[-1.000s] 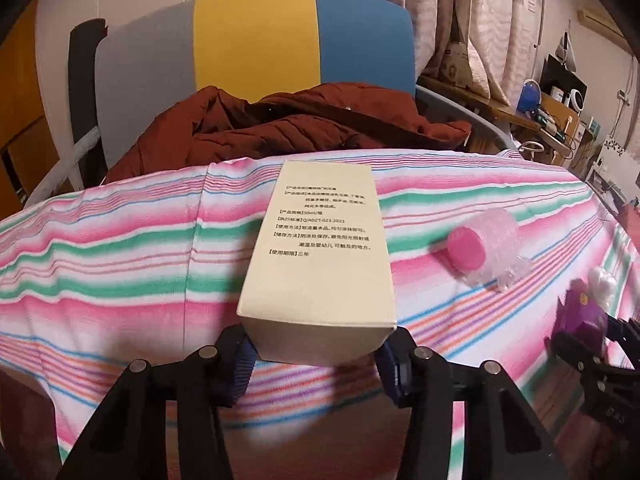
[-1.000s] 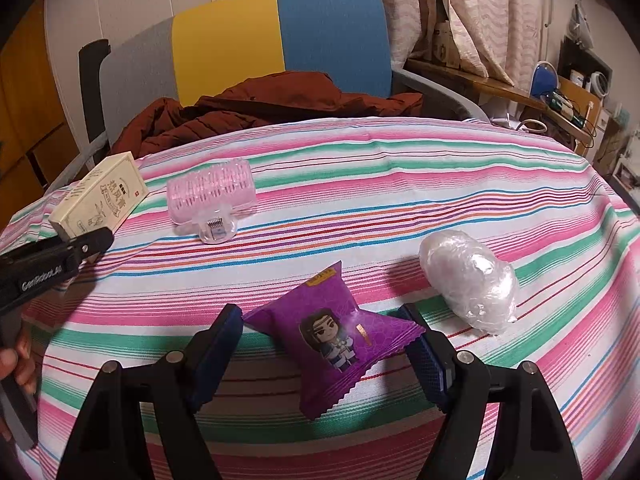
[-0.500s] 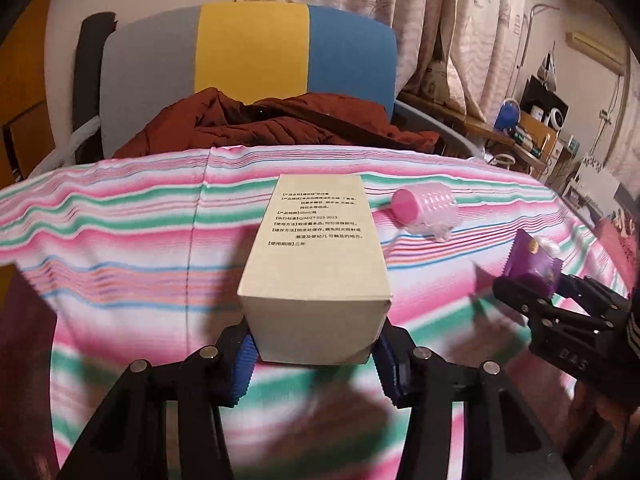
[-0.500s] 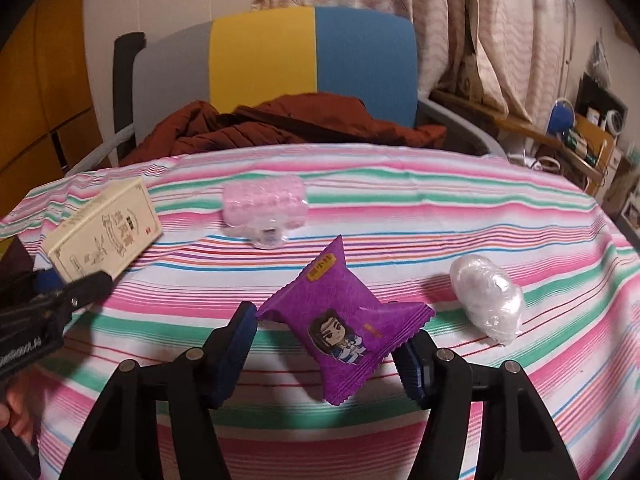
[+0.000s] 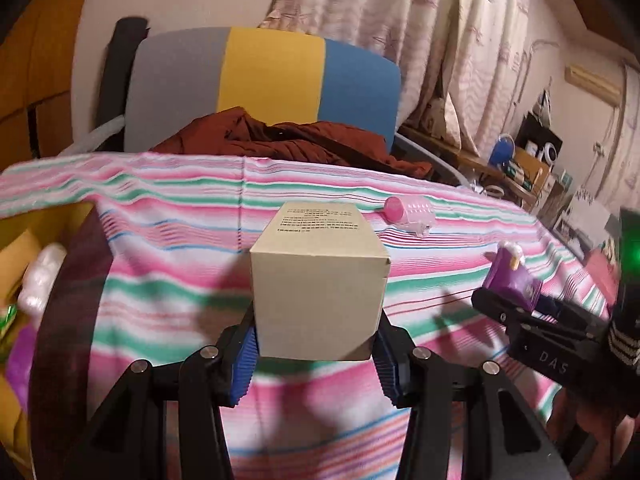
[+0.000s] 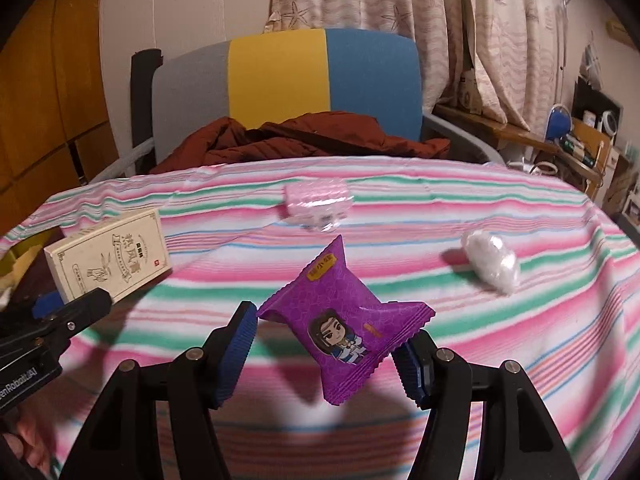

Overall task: Organize objects
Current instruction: 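Carry the purple packet and cream box over the gold tray and open both tools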

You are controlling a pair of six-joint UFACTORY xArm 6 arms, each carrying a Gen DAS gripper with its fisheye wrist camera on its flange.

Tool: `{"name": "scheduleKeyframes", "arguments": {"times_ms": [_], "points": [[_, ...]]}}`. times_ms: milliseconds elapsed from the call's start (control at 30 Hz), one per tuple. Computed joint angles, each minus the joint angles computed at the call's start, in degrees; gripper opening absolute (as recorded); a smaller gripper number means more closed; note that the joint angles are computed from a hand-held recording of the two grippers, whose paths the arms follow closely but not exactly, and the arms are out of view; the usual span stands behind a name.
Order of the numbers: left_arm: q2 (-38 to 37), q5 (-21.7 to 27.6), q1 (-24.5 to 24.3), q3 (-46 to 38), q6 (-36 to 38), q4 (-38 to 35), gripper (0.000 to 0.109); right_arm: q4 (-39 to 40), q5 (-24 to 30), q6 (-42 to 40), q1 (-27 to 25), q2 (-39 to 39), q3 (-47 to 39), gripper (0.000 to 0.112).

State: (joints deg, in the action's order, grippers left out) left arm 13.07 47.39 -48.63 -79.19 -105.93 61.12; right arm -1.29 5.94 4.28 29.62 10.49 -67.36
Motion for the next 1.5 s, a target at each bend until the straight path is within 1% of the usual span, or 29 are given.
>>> {"name": "scheduleKeyframes", "arguments": {"times_ms": [100,233,333,433,567,700,767,1000,1133,1233,1300,1333,1400,1467,1500], "points": [[-3.23,-1.38,-0.48,4.15,-3.94,0.06,0.051,8.30,-0.90,-4.87,1.64,-2.41,3.18,0.065],[-7.16,-2.15,-2.59,8.94,-8.31,2.23,0.051,18.30,-0.94,-10.11,3.83,-4.91,6.18,0.065],[-10.21,-2.65,-4.21,11.90,-10.95,4.97,0.051,21.74,-0.15,-10.53,5.31,-6.10,7.53,0.065],[-14.12,-1.32,-5.77,14.83,-14.25,7.87,0.051,27.77,0.67,-14.11,7.24,-7.07,7.85,0.065],[-19.61,2.37,-8.13,18.71,-17.30,9.83,0.051,30.45,0.75,-15.88,9.70,-8.36,7.91,0.065],[-25.82,8.89,-11.94,23.22,-19.05,9.63,0.051,33.69,1.52,-18.29,12.43,-9.58,7.42,0.065],[-29.13,13.21,-14.35,25.63,-19.57,8.90,0.051,37.10,2.38,-21.14,14.12,-10.05,6.58,0.065],[-40.02,33.89,-24.85,32.19,-21.93,1.91,0.051,44.39,5.19,-28.56,20.18,-9.74,2.35,0.065],[-44.11,46.14,-31.22,34.29,-25.18,-3.06,0.051,45.98,7.33,-30.68,23.60,-7.29,-1.79,0.065],[-45.76,52.95,-34.43,35.12,-27.70,-7.08,0.051,45.35,8.54,-31.05,25.50,-5.34,-4.46,0.065],[-46.93,55.90,-35.67,35.85,-29.15,-9.56,0.051,43.49,9.38,-30.14,26.79,-3.92,-6.30,0.065],[-47.18,56.62,-35.92,36.15,-29.72,-10.48,0.051,43.10,9.61,-30.09,27.21,-3.42,-6.90,0.066],[-47.58,57.95,-36.10,36.66,-31.04,-12.78,0.051,39.92,10.97,-27.81,27.93,-1.82,-8.70,0.068],[-49.07,56.21,-34.60,38.15,-31.18,-14.95,0.051,35.91,11.66,-24.08,28.12,-0.61,-9.72,0.071],[-49.62,54.89,-33.94,38.78,-31.24,-15.58,0.051,36.25,12.13,-24.04,28.21,-0.25,-10.06,0.075]]}}
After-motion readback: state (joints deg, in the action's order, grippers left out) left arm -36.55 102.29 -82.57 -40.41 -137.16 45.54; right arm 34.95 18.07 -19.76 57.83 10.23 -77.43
